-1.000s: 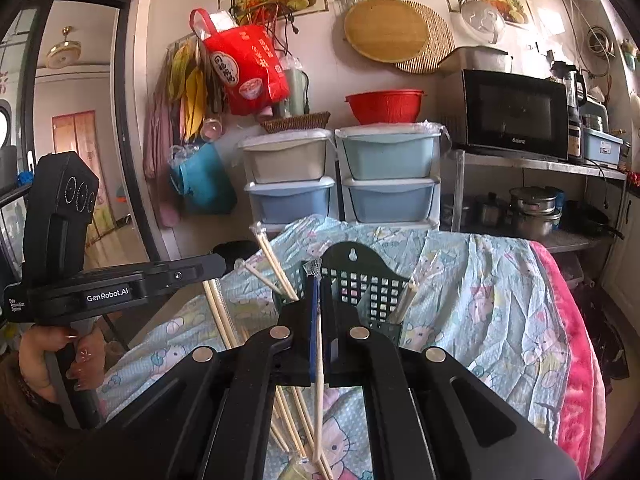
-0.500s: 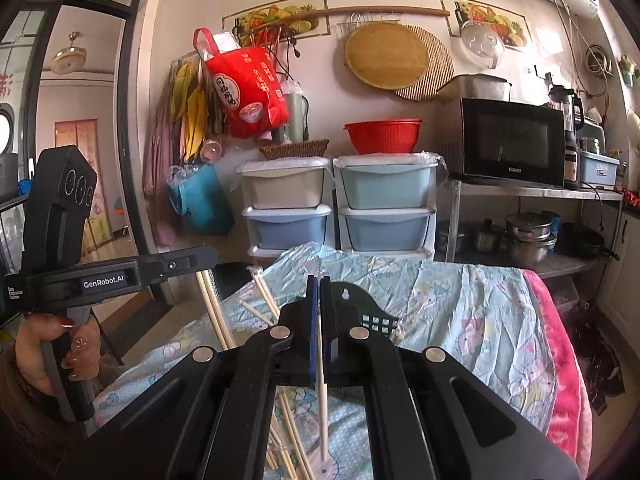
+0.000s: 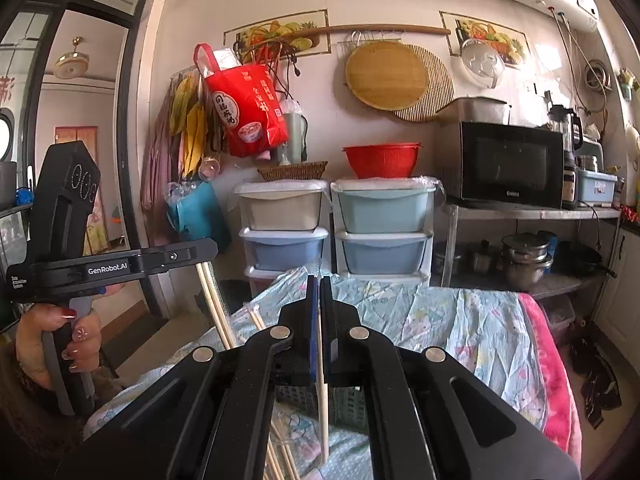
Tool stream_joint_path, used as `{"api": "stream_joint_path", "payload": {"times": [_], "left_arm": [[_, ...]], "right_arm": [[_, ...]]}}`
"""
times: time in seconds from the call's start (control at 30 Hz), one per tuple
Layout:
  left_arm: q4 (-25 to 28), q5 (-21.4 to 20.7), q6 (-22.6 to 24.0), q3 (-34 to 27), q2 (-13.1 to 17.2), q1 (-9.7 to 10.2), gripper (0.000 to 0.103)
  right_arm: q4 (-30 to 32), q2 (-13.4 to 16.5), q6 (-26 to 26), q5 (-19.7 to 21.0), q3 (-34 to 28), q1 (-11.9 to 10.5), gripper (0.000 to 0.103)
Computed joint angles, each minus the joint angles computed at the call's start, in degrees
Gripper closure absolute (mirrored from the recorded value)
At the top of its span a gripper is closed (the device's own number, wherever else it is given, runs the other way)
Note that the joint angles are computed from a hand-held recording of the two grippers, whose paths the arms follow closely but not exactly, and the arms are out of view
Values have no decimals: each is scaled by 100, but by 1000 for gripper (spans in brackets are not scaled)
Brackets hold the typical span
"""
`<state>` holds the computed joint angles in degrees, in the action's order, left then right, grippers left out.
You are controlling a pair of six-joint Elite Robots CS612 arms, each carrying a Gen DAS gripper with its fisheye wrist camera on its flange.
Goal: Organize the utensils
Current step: 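Lift the left tool's chopstick toward the green caddy while the right tool lifts its chopstick, then lower the left tool's chopstick into a caddy slot while the right tool inserts its chopstick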
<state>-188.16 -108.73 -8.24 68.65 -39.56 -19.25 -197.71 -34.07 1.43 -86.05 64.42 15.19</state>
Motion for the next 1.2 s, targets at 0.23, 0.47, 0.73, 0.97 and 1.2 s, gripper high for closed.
{"api": "stream_joint_path", "payload": {"times": [0.23, 0.47, 0.73, 0.97, 1.2], "left_arm": [[36, 57, 13, -198, 25, 6, 101], [178, 80, 76, -475, 114, 12, 101], [273, 81, 92, -875, 270, 47, 101], [320, 226, -67, -1253, 481, 78, 101], [528, 366, -386, -1691, 801, 117, 101]], "right_arm": [[-24, 37, -126, -26, -217, 8, 101], [-44, 87, -161, -95, -427, 2, 101], [231, 225, -193, -283, -836, -17, 101], [321, 372, -151, -343, -1123, -56, 101], [571, 629, 9, -329, -1564, -110, 101]]}}
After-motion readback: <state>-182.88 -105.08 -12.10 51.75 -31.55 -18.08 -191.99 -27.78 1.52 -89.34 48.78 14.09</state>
